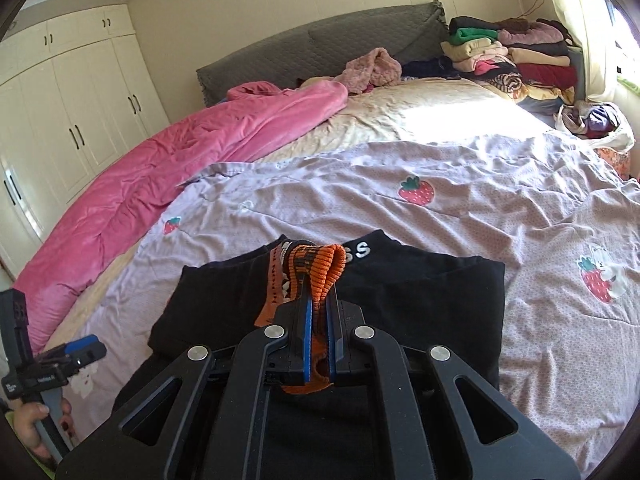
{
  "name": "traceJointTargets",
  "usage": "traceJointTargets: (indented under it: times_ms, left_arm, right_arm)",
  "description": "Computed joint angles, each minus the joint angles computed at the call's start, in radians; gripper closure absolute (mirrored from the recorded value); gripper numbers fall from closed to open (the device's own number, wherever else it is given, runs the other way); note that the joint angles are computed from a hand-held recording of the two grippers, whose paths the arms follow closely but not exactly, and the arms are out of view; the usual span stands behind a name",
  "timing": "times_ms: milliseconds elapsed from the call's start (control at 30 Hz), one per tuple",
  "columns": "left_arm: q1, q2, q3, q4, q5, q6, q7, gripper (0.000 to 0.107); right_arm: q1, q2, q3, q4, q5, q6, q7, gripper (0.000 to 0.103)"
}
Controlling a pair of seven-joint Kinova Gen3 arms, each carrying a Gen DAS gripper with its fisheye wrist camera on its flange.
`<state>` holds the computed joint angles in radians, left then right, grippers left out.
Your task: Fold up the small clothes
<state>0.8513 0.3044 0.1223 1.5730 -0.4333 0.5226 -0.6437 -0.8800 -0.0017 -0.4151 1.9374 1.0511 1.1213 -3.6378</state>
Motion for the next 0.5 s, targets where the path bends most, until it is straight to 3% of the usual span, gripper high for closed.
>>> traceJointTargets:
  times_ms: [500]
  left_arm:
    - [0.011,0.202,0.038,-0.310,0.140,0.130,-0.282,0.035]
  right_arm:
    - [0.011,0.007,0.012,0.025,-0.053,0.012,-0.009,0.099]
